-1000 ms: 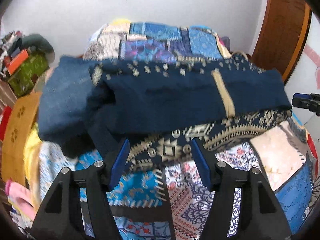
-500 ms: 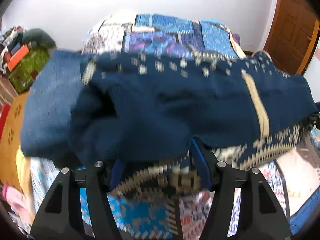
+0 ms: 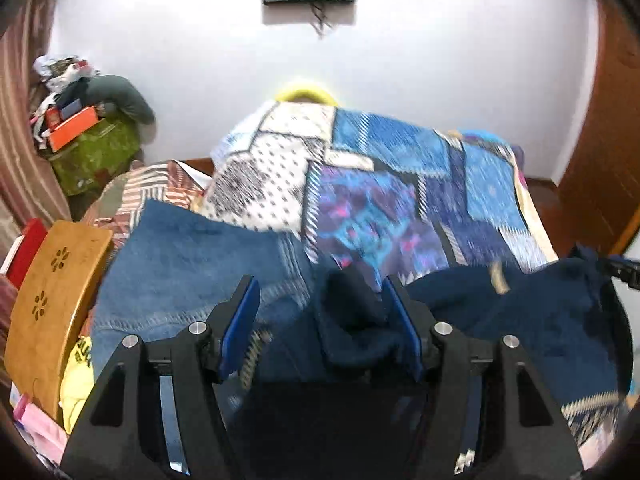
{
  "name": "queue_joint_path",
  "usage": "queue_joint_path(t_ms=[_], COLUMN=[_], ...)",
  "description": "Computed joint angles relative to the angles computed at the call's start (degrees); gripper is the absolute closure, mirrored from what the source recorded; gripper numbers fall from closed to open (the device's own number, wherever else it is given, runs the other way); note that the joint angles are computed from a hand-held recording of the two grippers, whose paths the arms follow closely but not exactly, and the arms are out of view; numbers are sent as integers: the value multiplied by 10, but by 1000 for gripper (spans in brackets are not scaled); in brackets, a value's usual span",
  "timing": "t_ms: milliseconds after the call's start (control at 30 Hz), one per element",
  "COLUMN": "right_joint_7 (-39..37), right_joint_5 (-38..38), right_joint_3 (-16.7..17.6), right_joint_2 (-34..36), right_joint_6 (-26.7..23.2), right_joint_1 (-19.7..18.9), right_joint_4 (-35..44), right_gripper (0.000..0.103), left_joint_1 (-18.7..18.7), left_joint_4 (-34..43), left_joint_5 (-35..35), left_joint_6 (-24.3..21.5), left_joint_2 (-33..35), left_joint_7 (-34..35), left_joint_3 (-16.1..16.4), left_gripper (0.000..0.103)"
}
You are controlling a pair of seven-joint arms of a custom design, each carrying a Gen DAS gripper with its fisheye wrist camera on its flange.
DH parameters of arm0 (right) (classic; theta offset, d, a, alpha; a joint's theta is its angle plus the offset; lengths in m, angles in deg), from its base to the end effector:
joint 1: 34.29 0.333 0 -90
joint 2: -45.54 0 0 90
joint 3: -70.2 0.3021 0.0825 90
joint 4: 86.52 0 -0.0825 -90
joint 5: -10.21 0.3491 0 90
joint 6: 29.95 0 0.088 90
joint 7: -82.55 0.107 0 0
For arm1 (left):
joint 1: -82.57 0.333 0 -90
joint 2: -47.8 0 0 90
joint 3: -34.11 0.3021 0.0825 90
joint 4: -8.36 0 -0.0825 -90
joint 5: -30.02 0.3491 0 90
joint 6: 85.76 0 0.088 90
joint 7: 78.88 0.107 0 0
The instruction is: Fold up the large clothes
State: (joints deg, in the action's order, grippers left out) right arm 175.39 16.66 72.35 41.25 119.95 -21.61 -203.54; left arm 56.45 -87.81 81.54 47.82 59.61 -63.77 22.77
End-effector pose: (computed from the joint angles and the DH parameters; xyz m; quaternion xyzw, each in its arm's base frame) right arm 0.5305 0.1384 0.5494 -0.7123 0.6242 -0.1548 0.2811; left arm 0.5120 -0.3624 0.5319 -0.6985 0.5857 -0.2701 0.3100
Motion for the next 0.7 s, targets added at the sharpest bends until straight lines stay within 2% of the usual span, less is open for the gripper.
queue_joint_path(t_ms=[67, 233, 400, 567, 700], right_joint_7=[4, -47, -129, -141, -141], right_joint_5=[4, 32, 88, 71, 54], right_joint_3=[-2, -6, -18, -11, -9], right_joint_2=[0, -34, -62, -87, -129], right_joint_6=[0, -1, -37, -78, -73], right_joint_1=[-2, 2, 18, 13, 10], right_joint_4=[3, -28, -54, -90, -139], right_gripper=[50, 50, 50, 50, 50], left_joint_1=[1, 0, 8, -2, -9], left_joint_4=[-5, -39, -84, -120, -159], left_joint_5=[5, 22, -10, -47, -63], left_joint_6=[4, 4, 43, 48, 48], left_joint_2=[-7, -35, -54, -55, -74], left_joint_7=[-12, -29, -28, -13, -33], left_joint_3=[2, -9, -27, -43, -50], left_gripper=[41, 41, 41, 41, 41])
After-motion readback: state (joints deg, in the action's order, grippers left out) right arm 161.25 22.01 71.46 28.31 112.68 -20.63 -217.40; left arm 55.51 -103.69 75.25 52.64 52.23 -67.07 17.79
